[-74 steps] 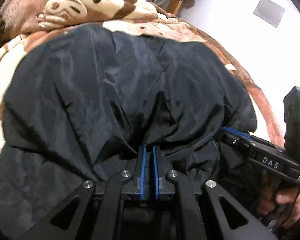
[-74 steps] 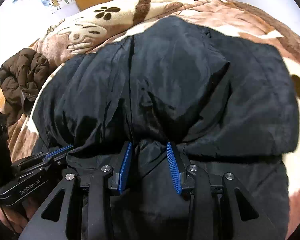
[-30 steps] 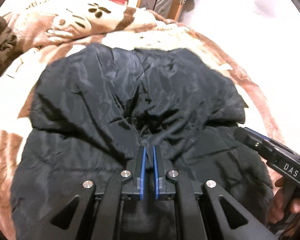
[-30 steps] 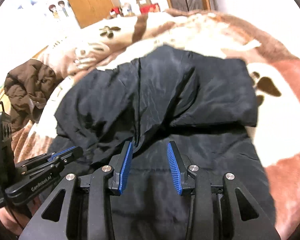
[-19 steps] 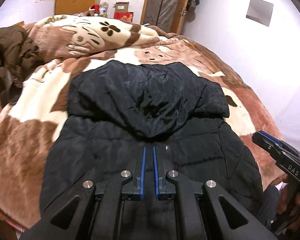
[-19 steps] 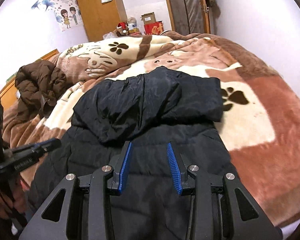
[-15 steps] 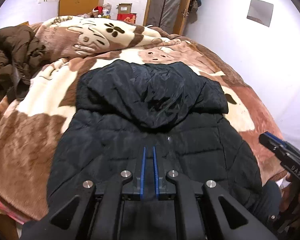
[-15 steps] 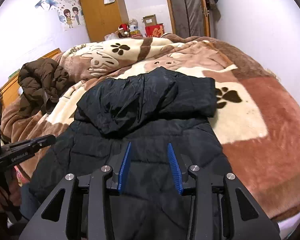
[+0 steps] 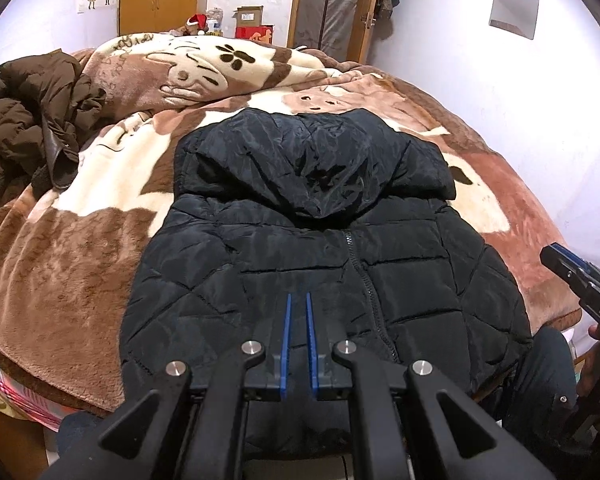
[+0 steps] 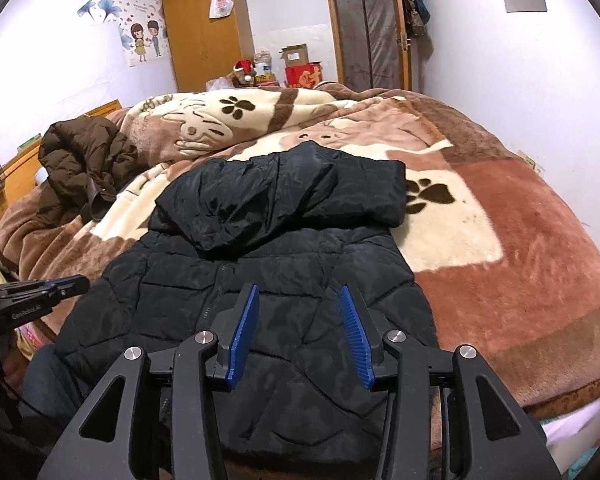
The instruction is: Fold large clothes
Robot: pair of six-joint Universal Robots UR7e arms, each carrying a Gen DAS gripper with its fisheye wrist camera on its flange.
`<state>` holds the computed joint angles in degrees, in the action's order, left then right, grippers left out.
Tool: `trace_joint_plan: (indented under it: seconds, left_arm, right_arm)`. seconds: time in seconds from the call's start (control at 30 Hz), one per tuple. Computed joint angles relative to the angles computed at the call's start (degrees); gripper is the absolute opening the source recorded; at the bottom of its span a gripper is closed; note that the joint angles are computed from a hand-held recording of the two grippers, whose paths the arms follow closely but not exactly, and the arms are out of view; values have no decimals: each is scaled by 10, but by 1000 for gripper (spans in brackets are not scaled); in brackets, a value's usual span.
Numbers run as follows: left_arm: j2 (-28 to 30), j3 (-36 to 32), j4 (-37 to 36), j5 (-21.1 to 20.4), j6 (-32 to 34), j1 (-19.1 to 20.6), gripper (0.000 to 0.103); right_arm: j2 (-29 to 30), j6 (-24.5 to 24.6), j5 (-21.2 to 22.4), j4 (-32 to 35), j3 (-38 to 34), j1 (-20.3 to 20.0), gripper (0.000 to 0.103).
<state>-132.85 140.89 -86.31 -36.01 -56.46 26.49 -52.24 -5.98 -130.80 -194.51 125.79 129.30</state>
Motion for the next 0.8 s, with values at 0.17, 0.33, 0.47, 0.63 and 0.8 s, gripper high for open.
trace_joint_plan:
  seconds: [0.17,0.33,0.47,0.63,0.8]
  left_arm:
    - [-16,-3,34,5,-25,-8,26]
    - [-45,-8,76,13,-43,-11,39]
    - [-60,-9,76,20,-27,18,43]
    - [-57,2,-6,26,56,105,48]
    - [-40,10,-109,22,141,212,50]
  right_arm:
    - [-5,9,-8,2,6,-1,46]
    - [-25,41,-2,28,22,-18,49]
    - [-41,67,9,57,34,-49,50]
    - [-59,107,22,86,52,-99,54]
    - [-76,127,38,95,65,-142,54]
